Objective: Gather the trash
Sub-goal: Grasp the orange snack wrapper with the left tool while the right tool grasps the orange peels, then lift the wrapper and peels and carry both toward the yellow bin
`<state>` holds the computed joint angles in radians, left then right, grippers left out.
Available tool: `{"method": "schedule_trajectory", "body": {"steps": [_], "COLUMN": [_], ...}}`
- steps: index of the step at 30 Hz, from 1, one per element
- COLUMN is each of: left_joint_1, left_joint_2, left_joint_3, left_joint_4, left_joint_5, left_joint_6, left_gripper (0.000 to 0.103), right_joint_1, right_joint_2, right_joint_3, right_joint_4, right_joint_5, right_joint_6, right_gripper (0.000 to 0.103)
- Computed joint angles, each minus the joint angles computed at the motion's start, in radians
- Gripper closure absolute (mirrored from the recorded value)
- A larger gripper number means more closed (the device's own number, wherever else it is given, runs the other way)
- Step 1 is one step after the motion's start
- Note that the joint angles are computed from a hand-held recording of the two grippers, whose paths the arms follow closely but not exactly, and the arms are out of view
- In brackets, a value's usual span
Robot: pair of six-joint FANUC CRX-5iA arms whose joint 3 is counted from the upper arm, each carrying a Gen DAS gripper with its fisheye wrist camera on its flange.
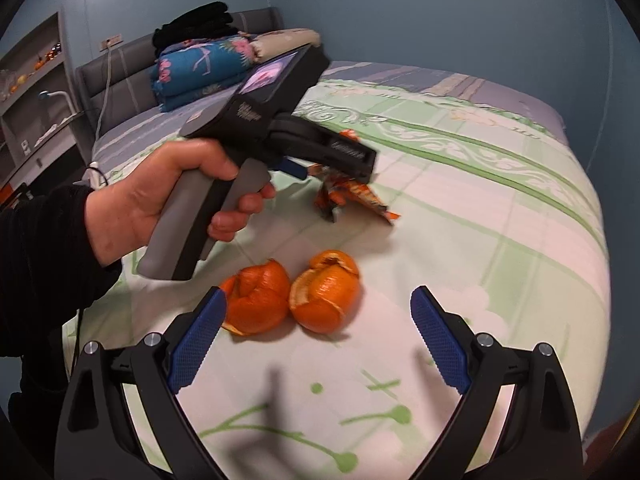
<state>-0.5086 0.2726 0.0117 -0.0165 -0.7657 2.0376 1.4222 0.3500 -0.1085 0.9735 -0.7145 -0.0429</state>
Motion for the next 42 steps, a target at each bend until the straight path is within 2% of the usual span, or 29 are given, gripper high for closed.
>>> {"method": "schedule_trajectory", "body": {"steps": [4, 12, 14, 20, 23, 26, 34, 40, 42], "left_joint_1": [0.026, 0.049, 0.058, 0.084, 0.090, 0.081, 0.063, 0.061, 0.059], "left_joint_2": [0.011, 0.021, 0.018, 0.013, 0.014, 0.017, 0.000, -0.023, -0.031], "left_joint_3": [0.000, 0.010, -0.001, -0.032, -0.039, -0.030, -0.027, -0.039, -0.044], "left_joint_4": [0.069, 0.102, 0.128, 0.203, 0.224, 0.201, 0.165, 0.166, 0.162], "left_joint_5": [-0.024, -0.051, -0.046, -0.029, -0.023, -0.020, 0.004, 0.020, 0.024], "left_joint_6": [-0.072, -0.121, -0.144, -0.204, -0.218, -0.206, -0.209, -0.209, -0.205], "left_gripper": [0.030, 0.040, 0.044, 0.065, 0.068, 0.071, 0.077, 0.080, 0.080], "right_joint_1": [-0.003, -0.014, -0.020, -0.047, -0.056, -0.063, -0.050, -0.037, -0.036], "right_joint_2": [0.033, 0.107, 0.125, 0.157, 0.172, 0.183, 0.204, 0.214, 0.216], "right_joint_3": [0.040, 0.141, 0.170, 0.220, 0.245, 0.271, 0.309, 0.323, 0.329], "right_joint_4": [-0.016, -0.116, -0.152, -0.253, -0.297, -0.357, -0.371, -0.340, -0.339], "right_joint_5": [0.007, -0.052, -0.066, -0.047, -0.041, -0.030, -0.057, -0.090, -0.099], "right_joint_6": [0.055, 0.176, 0.217, 0.290, 0.324, 0.356, 0.371, 0.367, 0.366], "right_gripper": [0.014, 0.010, 0.010, 0.010, 0.010, 0.011, 0.036, 0.061, 0.066]}}
